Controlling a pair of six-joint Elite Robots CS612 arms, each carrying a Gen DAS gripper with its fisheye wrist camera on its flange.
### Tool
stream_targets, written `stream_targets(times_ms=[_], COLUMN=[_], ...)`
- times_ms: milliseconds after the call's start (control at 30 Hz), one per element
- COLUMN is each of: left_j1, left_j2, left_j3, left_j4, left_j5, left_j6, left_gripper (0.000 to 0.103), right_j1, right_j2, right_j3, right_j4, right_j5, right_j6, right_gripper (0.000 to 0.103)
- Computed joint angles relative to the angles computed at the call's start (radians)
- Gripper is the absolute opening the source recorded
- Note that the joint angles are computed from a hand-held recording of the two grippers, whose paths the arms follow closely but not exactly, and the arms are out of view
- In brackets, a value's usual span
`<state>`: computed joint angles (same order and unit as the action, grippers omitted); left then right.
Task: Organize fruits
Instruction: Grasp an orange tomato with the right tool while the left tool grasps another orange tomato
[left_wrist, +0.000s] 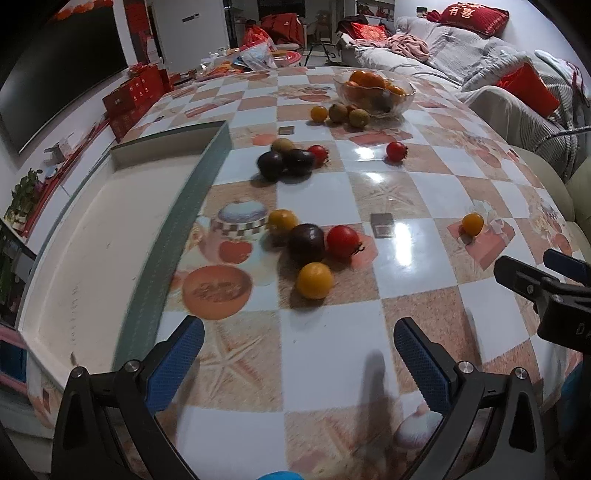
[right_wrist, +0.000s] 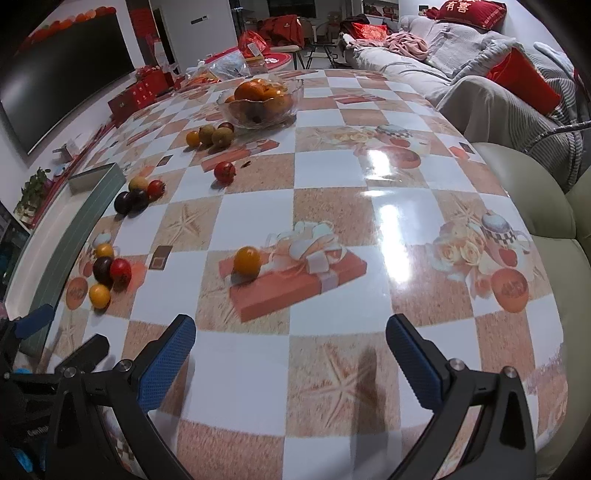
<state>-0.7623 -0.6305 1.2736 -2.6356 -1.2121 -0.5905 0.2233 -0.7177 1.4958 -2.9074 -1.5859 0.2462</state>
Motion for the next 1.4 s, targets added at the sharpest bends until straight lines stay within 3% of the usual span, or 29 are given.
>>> stream_targets(times_ms=[333,433,600,733,800,833,867,900,967,1033,1100,1200,1400], left_j1=[0.013,0.021,0.020,0.023,0.022,0.022,0.020,0.018,0.017,0.017,0.018,0.022,0.016], left_j2=[0.046,0.050,0.052,0.052,0.052,0.051,0.049,0.045,0.040,0.036,0.032,0.028,0.017], left_j3=[-0.072,-0.072,-0.068,-0.077,-0.074,-0.070,-0.065,-0.056,-0.049,-0.042,-0.030,-0.013,0.016], left_j4=[0.050,0.027,0.005,0.030,0.023,0.012,0.001,-0.018,-0.028,-0.038,-0.062,-0.107,-0.152], left_j5=[-0.013,-0.046,-0.040,-0.054,-0.050,-0.051,-0.046,-0.038,-0.037,-0.035,-0.035,-0.061,-0.055], left_j6=[-0.018,-0.036,-0.025,-0.030,-0.030,-0.028,-0.028,-0.023,-0.017,-0.020,-0.029,-0.042,-0.018], left_gripper=[0.103,0.103,0.103,0.103,0.102,0.101,0.092,0.079,0.062,0.049,0.024,0.022,0.022], right_j1=[0.009,0.015,0.022,0.028,0.030,0.030,0.030,0.030,0.027,0.018,0.011,0.002,0.000], right_j2=[0.049,0.063,0.077,0.084,0.085,0.086,0.085,0.086,0.085,0.082,0.079,0.071,0.051], right_j3=[-0.081,-0.102,-0.122,-0.134,-0.134,-0.134,-0.134,-0.135,-0.135,-0.129,-0.119,-0.097,-0.057], right_j4=[0.044,0.055,0.051,0.041,0.026,0.022,0.017,0.014,0.010,0.003,-0.010,-0.030,-0.061], right_j5=[0.009,0.002,-0.020,-0.036,-0.034,-0.029,-0.025,-0.020,0.002,0.039,0.083,0.132,0.157], right_j6=[-0.069,-0.088,-0.110,-0.134,-0.142,-0.145,-0.148,-0.150,-0.141,-0.124,-0.107,-0.092,-0.105], right_gripper=[0.103,0.103,0.099,0.086,0.074,0.063,0.048,0.042,0.024,0.021,0.020,0.020,0.020])
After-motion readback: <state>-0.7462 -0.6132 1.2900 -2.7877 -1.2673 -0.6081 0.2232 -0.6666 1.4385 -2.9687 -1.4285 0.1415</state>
